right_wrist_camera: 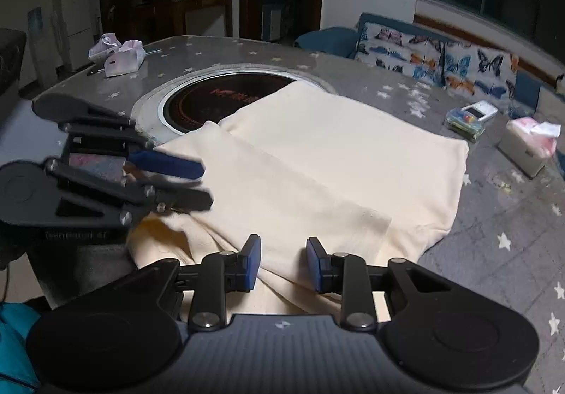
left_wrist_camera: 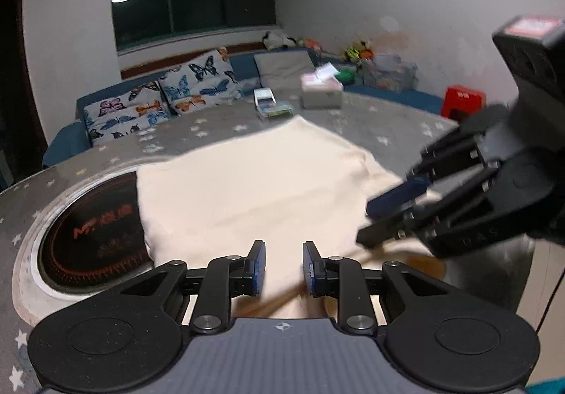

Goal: Fold clothes
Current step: 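Grasp the sweatshirt hem with the left gripper while the right gripper grasps it too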

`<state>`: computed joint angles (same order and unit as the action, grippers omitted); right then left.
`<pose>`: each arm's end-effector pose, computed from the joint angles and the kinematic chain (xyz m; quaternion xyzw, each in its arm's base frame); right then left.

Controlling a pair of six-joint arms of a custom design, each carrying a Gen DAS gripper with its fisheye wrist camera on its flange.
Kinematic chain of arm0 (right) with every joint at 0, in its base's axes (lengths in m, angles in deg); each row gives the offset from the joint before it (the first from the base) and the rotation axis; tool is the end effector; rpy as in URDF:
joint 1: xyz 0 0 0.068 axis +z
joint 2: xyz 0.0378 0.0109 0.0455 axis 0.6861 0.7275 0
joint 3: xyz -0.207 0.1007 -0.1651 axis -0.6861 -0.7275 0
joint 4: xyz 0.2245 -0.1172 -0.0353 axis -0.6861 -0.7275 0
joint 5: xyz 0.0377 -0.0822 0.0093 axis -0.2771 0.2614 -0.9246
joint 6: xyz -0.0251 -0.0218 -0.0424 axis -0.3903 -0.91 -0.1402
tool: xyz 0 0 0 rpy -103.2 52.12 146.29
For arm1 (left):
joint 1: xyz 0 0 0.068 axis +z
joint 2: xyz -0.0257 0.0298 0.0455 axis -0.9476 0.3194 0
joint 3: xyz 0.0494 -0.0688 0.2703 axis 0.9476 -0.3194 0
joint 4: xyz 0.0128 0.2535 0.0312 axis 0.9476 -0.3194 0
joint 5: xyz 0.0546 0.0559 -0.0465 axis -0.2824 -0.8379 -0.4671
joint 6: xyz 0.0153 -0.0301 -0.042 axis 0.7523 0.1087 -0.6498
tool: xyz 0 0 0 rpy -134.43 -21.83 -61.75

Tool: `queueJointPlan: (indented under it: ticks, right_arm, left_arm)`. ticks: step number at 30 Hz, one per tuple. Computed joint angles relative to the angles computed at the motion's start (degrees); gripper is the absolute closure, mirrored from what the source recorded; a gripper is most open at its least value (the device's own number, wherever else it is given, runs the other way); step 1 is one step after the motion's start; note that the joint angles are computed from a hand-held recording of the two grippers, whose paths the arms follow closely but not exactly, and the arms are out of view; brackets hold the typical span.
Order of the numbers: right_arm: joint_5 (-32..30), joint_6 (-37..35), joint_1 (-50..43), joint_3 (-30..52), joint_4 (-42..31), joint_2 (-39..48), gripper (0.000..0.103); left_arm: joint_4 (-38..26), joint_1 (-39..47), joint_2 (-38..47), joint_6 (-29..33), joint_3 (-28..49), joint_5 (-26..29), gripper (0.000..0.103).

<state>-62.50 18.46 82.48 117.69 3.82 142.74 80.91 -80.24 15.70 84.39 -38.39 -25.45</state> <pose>0.2970 0.2371 0.1673 -0.2711 0.8773 0.0949 0.3846 0.2970 -0.0570 0.1451 0.2650 0.8402 -0.1000 0.4625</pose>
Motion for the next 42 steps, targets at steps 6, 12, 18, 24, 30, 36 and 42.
queueJointPlan:
  ticks: [6,12,18,24,30,36,42]
  right_arm:
    - [0.91,-0.16,0.53,-0.54,0.48,-1.60,0.075]
    - [0.54,1.27,0.04,-2.54,1.13,-2.26,0.075]
    - [-0.21,2.30,-1.34,-4.66,0.89,-3.20,0.075]
    - [-0.85,1.00,-1.60,-5.33,-0.64,-6.09,0.074]
    - [0.49,-1.36,-1.16,-5.55,-4.11,-8.46,0.067]
    - [3.61,-5.93,1.00,-7.39,-7.55,-11.47,0.057]
    - [6.81,-14.40,4.68,-9.86,-6.27,-12.39,0.048]
  left_arm:
    - [1.47,0.75,0.20,0.20,-1.36,0.91,0.078]
    - [0.59,2.38,-1.59,0.58,-2.44,2.14,0.076]
    - [-4.25,7.73,-6.72,4.24,-3.61,6.36,0.076]
    - [-8.44,10.51,-12.14,15.38,-7.70,9.33,0.066]
    - [-0.06,5.97,-8.90,18.07,-10.78,6.48,0.062]
    - [4.33,4.36,-5.68,15.94,-9.74,6.78,0.087]
    - [0.01,6.08,-4.81,8.77,-3.90,8.56,0.094]
